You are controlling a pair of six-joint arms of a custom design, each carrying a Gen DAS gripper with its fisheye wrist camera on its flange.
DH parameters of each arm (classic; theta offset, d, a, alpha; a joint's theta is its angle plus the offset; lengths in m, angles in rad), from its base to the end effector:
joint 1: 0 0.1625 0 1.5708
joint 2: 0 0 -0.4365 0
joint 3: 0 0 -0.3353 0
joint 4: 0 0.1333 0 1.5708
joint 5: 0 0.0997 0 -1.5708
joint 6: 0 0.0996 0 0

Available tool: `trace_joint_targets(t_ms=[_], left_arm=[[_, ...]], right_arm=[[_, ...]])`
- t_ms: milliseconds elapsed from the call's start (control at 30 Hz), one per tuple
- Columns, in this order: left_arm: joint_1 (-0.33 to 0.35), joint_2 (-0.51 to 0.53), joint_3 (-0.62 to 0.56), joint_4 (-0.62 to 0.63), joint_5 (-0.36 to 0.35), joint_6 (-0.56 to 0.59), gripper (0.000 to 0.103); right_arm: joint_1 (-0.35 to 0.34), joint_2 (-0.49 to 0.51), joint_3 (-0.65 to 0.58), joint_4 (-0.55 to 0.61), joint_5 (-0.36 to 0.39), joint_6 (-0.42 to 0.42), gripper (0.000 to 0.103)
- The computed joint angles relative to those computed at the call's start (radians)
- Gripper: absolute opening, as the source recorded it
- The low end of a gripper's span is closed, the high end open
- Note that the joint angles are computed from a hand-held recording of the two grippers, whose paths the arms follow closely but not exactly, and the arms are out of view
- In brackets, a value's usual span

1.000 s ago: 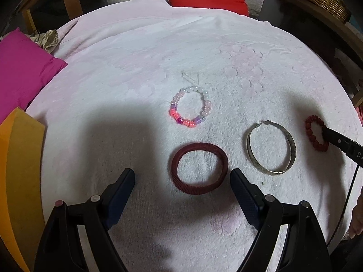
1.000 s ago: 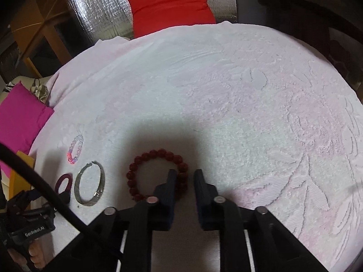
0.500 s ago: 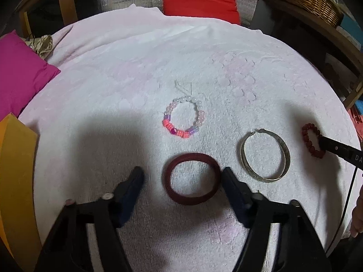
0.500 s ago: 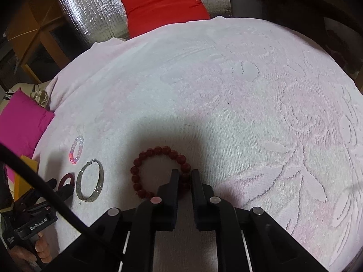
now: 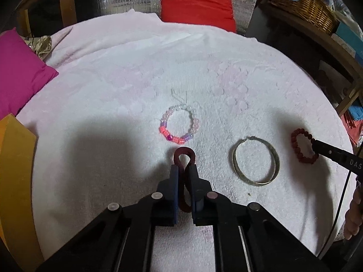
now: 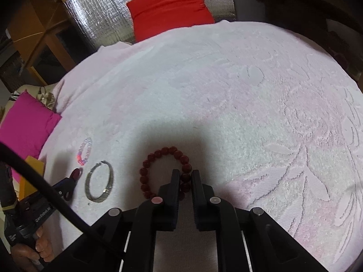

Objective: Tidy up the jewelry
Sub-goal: 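Lift the dark red bangle with the left tool while the right tool lifts the red bead bracelet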

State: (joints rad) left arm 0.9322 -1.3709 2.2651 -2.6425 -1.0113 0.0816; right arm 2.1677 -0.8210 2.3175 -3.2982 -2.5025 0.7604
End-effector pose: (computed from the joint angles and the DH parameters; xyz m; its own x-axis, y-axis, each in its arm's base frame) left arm -0.0947 -0.4399 0.2634 -0.6861 0.4929 -0.5351 0.6448 0.7526 -0.1334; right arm 0.2875 -0.3281 0.1126 -0.8094 0.4221 0.4084 0.0147 0.7097 -0.7043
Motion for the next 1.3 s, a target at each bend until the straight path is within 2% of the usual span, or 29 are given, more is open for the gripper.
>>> trace_joint_targets(t_ms=[267, 433, 567, 933, 1300], left_arm=[[-0.03, -0.07, 0.014, 0.018, -0.008, -0.011, 0.009], [-0.043, -0.09, 0.018, 0.015, 0.019, -0.02, 0.009], [-0.053, -0.094, 0.026, 0.003, 0.057, -0.019, 0.009], [-0.061, -0.118, 0.031, -0.006, 0.099, -0.032, 0.009], [-0.094, -0.154, 0.076, -0.048, 0.177, -0.034, 0.009]], right_arm=[[0.046, 0.027, 0.011, -0.185, -0.006, -0.112, 0.011], [0.066, 0.049, 0.0, -0.266, -0.022, -0.168, 0.011], [0.074, 0.066, -0.015, -0.297, -0.028, -0.191, 0.011], [0.097, 0.102, -0.049, -0.347, -0.027, -0.234, 0.011], [0.154, 0.139, -0.087, -0.398, -0.019, -0.29, 0.011]])
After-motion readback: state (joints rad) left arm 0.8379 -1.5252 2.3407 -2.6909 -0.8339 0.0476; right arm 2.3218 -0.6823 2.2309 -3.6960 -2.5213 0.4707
